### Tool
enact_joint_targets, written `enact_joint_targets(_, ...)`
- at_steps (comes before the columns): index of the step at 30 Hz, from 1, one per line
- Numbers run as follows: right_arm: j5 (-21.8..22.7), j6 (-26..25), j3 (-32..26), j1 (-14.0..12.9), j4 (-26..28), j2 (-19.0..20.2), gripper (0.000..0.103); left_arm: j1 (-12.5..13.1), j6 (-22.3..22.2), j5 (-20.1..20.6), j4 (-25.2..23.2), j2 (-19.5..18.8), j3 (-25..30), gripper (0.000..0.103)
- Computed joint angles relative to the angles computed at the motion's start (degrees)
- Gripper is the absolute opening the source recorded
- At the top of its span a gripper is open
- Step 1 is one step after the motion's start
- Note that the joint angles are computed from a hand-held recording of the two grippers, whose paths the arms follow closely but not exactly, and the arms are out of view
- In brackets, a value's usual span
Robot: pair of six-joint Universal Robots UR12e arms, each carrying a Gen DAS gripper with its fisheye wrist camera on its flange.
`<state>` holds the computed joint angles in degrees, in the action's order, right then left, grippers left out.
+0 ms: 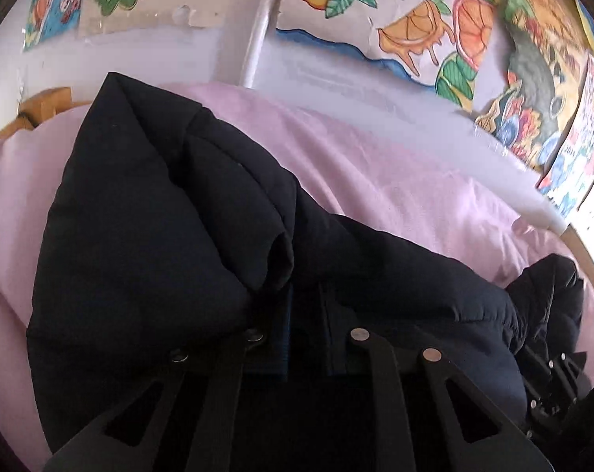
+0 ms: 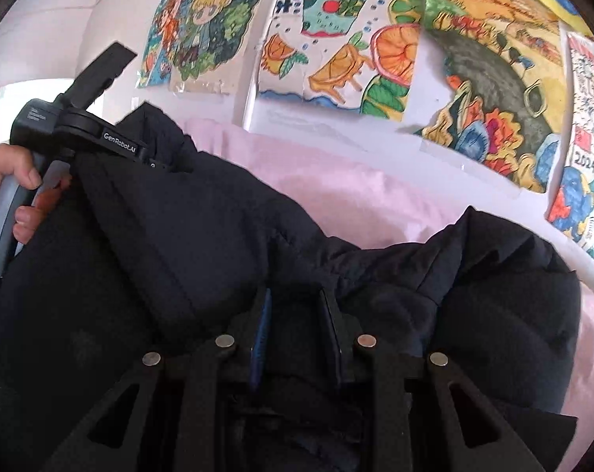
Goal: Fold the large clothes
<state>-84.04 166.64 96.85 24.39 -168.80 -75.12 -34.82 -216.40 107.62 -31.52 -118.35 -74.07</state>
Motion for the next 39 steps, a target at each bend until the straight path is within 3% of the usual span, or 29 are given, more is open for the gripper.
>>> enact_joint_targets(5, 1.3, 0.9, -0.5, -0.6, 1.7, 0.1, 0.024, 0.1, 1.3, -2.8, 6.5, 2.3, -3.2, 0.015)
enact_joint_targets(6, 2.0, 1.4, -0.5, -0.8, 2.1, -0.3, 0.024, -0.3, 2.5, -2.6, 7.1, 3.0, -3.6, 0.02)
enact_joint_targets(7, 3.6, 2.4, -0.5, -1.4, 2.8, -0.8, 0.024, -0.9, 5.3, -2.7, 9.4, 3.7, -4.4, 0.026)
enact_joint_targets(10, 11.1, 9.1, -0.5, -4.2, 4.7, -3.0, 0.035, -2.7, 14.7, -4.0, 15.0, 5.0, -5.9, 0.029)
enact_joint_targets(12, 10.5, 12.2, -1.0, -4.8, 3.6, -3.6, 0.044, -3.7, 20.1, -6.1, 12.3, 4.9, -4.6, 0.029)
enact_joint_targets(15, 8.6, 12.9, -2.4, -5.2, 3.5, -3.4, 0.045, -5.2, 23.6, -1.5, 3.3, 3.3, -1.1, 0.029)
enact_joint_targets(19, 7.3, 9.4, -2.9, -4.9, 10.2, -3.5, 0.045, -4.3, 22.3, -4.0, 0.7, 3.2, -1.3, 0.031)
enact_joint_targets(24, 0.8, 3.9, -1.6, -2.7, 9.3, -3.0, 0.046, -5.2, 24.5, -1.3, -0.9, 2.7, -0.8, 0.034)
enact_joint_targets(26, 0.5, 4.3, -1.5, -2.6, 9.2, -3.1, 0.049, -5.3, 23.7, -0.8, -0.5, 3.5, -1.5, 0.05)
enact_joint_targets(28, 2.2, 6.5, -0.8, -3.3, 9.1, -3.9, 0.067, -5.5, 20.8, 1.1, -2.0, 3.1, -0.6, 0.094)
enact_joint_targets(29, 3.3, 7.8, -0.6, -3.7, 9.6, -4.3, 0.083, -5.6, 19.4, 1.0, -2.8, 3.2, -0.5, 0.096)
enact_joint_targets(30, 4.4, 9.2, -0.4, -4.0, 10.0, -4.9, 0.086, -5.6, 18.4, 0.6, -3.3, 3.6, -0.7, 0.096)
enact_joint_targets(39, 8.6, 16.4, 4.5, -5.2, 10.5, -12.9, 0.096, -10.6, 15.7, 5.8, -8.6, 6.9, -0.1, 0.096)
